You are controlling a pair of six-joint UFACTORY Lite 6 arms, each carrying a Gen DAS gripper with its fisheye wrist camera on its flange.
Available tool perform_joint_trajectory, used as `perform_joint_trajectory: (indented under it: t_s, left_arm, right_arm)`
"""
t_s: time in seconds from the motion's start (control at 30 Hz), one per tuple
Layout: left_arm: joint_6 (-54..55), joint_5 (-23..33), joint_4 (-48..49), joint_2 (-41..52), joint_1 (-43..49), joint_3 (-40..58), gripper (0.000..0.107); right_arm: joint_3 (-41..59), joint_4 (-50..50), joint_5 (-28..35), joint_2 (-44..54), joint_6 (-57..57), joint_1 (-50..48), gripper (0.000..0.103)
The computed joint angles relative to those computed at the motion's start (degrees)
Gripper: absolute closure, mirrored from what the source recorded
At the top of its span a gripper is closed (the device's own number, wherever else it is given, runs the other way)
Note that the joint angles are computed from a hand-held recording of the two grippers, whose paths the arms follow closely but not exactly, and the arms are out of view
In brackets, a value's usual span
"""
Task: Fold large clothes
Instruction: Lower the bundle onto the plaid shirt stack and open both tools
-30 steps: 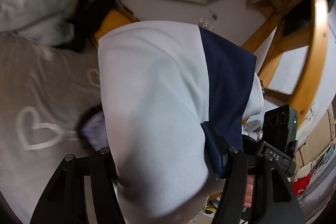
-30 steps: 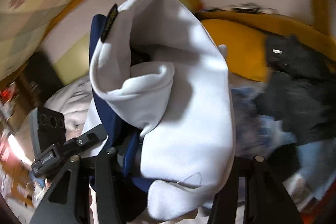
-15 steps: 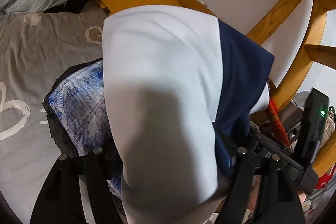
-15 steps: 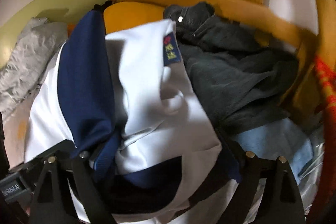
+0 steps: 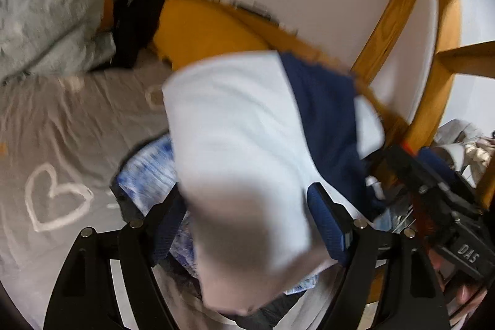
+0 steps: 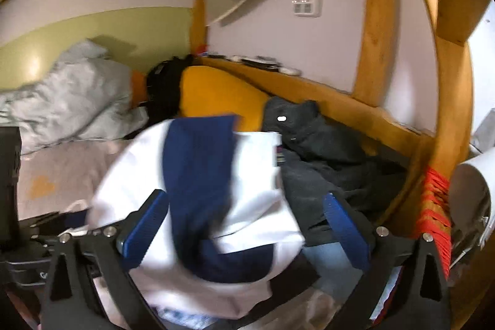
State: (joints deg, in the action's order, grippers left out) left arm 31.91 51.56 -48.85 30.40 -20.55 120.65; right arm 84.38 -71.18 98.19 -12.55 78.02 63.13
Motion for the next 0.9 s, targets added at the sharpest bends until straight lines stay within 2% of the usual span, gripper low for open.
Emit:
perform_joint_trajectory:
  t_s: [0.1,0.17,0.27,0.33,0.37,0.5,0.6,0.73,0.83,0.9]
  left_arm:
    - [9.5,-7.4,-2.6,-12.9,2.8,-13.4,0.029]
    - [13.6,-11.0,-3.8,-19.6,5.3,-19.9,0.024]
    - [19.6,-13.2,-6.8,-28.3,10.9,-27.7,0.02]
    - [24.8,-13.5,-10.3,-34.0,15.0,-33.2,0.007]
    - [27.8,-13.2,-12.8,-36.4,17.4,-35.8,0.004]
    - [38.4,-8.8,-20.9,-45.2,28.6,-45.6,0.004]
    - [46.2,-7.2,-25.2,-50.8,35.6,-53.1,0.004]
    - [51.2,0.1,-28.4,-53.2,45.8,-58.7,0.004]
    - [53.8,2.3,-29.3,-54.0,49.4,-62.7,0.004]
    - [56.7,1.4,-29.5,-55.1,51.0,-65.8,0.004]
  right_arm:
    - [2.8,-1.0,1.8,2.0,-0.6,3.3,0.002]
    - [3.3,-1.4,2.7,2.8,0.6,4.3,0.002]
    - [1.1,-0.7,0.4,1.7,5.4,6.9,0.0]
    - [-1.2,-1.0,-0.1,1.7,9.1,9.6,0.0]
    - [-2.0,-1.4,0.1,2.2,10.4,11.0,0.0]
    - [-5.1,-3.0,1.7,5.8,19.5,16.3,0.0]
    - [-7.8,-3.0,-0.6,6.8,26.5,18.8,0.0]
    - [-8.4,-2.5,-1.2,12.1,32.8,20.8,0.0]
    - [-7.7,-1.7,-3.1,16.6,35.0,21.1,0.0]
    - [-8.5,-0.9,-6.2,18.1,38.0,21.1,0.0]
